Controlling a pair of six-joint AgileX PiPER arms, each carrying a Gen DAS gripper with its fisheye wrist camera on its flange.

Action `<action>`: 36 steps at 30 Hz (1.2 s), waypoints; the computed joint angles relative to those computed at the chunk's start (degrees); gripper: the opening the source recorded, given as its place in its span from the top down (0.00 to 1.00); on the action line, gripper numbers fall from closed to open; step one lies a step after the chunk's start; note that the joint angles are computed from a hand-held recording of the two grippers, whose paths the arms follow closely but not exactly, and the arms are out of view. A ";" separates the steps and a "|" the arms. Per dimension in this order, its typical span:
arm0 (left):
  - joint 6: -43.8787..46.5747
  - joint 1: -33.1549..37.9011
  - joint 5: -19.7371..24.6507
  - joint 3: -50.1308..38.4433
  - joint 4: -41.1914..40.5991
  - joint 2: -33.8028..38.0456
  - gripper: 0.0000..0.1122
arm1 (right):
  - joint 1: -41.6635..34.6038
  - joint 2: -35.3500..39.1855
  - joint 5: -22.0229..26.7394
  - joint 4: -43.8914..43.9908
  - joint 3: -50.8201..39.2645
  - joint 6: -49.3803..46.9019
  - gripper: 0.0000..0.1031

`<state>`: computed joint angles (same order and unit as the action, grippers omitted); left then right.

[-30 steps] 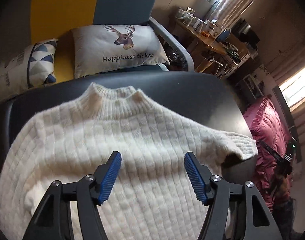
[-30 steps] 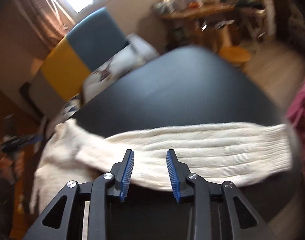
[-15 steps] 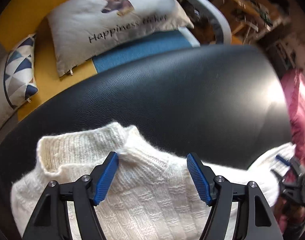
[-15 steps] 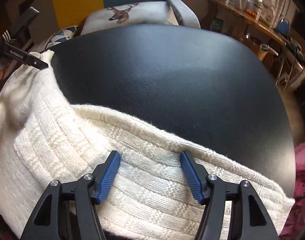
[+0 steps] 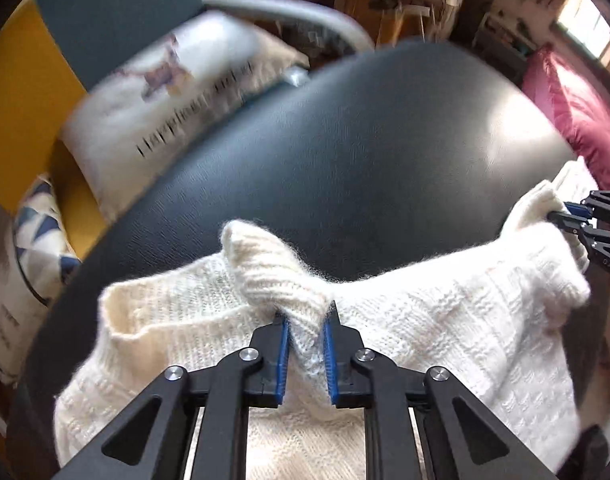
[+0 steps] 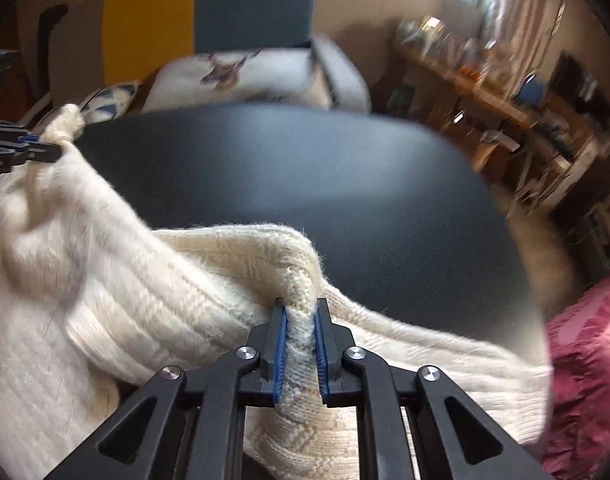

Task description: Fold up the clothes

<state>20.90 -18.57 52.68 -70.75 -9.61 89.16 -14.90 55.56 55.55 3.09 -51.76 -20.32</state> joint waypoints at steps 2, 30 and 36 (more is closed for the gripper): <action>2.35 1.26 -5.41 4.15 -3.51 -4.86 0.87 | 2.09 0.45 -2.72 -4.12 -0.16 5.00 0.89; 17.32 44.28 4.65 2.84 -22.61 -5.70 0.58 | 18.26 13.25 -0.43 17.10 -12.61 5.87 0.74; 34.13 41.21 0.30 2.43 -21.48 -4.47 0.57 | 29.49 28.30 2.45 15.31 -27.07 5.63 0.73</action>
